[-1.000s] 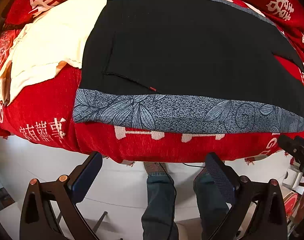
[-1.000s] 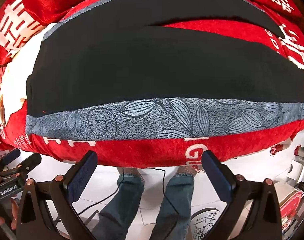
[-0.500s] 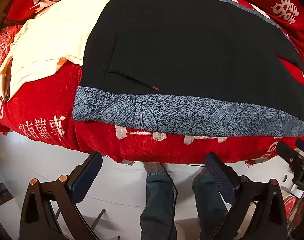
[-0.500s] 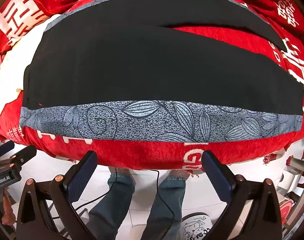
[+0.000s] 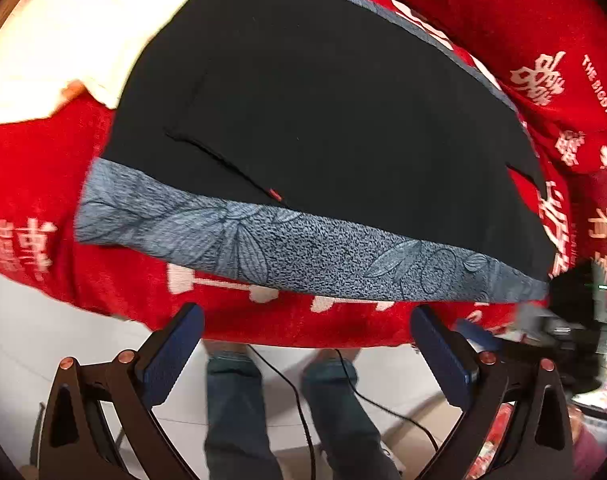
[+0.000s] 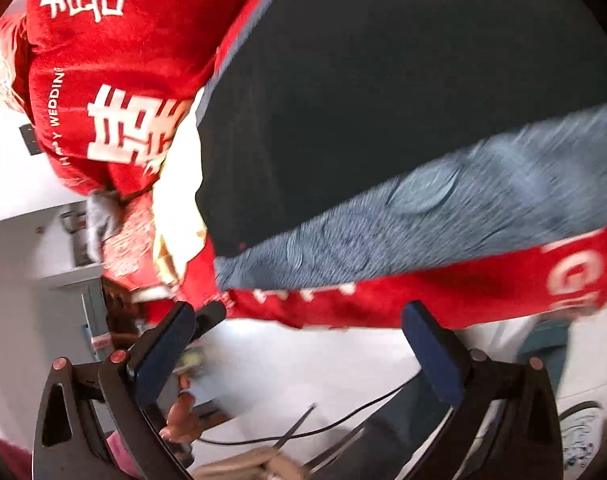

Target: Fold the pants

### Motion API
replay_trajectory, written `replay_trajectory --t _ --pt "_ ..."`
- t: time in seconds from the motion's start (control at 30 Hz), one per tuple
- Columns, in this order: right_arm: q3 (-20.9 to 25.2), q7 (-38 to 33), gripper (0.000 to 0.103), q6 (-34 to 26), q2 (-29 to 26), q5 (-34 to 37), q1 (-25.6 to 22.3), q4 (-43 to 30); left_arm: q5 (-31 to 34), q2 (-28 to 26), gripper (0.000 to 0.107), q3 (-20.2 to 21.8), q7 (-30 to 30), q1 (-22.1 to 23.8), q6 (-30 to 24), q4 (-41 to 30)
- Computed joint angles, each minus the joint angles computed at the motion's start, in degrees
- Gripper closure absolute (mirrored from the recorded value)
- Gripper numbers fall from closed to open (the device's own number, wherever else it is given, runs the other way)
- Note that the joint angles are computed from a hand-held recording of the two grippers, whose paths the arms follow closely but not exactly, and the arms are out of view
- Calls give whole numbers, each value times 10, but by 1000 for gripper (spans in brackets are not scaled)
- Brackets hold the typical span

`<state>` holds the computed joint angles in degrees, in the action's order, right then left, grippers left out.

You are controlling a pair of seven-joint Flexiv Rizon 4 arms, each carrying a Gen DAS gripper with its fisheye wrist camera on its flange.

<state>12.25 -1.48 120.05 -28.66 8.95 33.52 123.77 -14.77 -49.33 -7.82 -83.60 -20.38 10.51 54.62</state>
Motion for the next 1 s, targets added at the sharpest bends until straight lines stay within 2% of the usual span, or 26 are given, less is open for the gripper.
replay_trajectory --t 0.03,0.07,0.1,0.27,0.37,0.4,0.47,0.53,0.6,0.73,0.8,0.9,1.0 --pt "20 15 24 34 -28 -18 -19 -5 -4 -3 4 -2 1 3 -1 2" --pt "31 18 28 54 -47 -15 -22 -11 -10 -5 4 -5 3 7 2 7" --pt "25 19 29 73 -63 -6 -12 -16 -17 -7 4 -8 6 11 2 11" --pt "-29 -1 28 72 -82 76 61 -34 -39 -29 4 -17 -1 14 -14 -5" --pt "-39 -4 28 84 -88 98 71 -53 -37 -42 4 -15 -1 10 -24 -24" --pt "-66 -30 28 92 -83 130 97 -60 -39 -42 4 -15 -2 10 -24 -23" --pt "-91 -69 28 100 -81 164 119 -72 -50 -44 4 -19 -5 15 -24 -20" --pt "-65 -73 28 80 -87 139 90 -78 -63 -51 4 -23 -19 19 -29 -23" --pt "-32 -58 27 115 -116 114 64 -90 -79 -52 4 -28 -27 26 -26 -16" --pt "-16 -27 28 183 -158 128 54 -133 -100 -53 4 -41 -17 34 -16 -3" --pt "-26 -31 32 181 -152 138 55 -147 -125 -54 4 -57 -4 42 -22 5" --pt "-38 -57 33 176 -130 126 49 -150 -159 -58 4 -73 8 45 -18 7" --pt "-25 -61 33 200 -119 102 32 -140 -181 -75 4 -70 -22 41 15 -10"
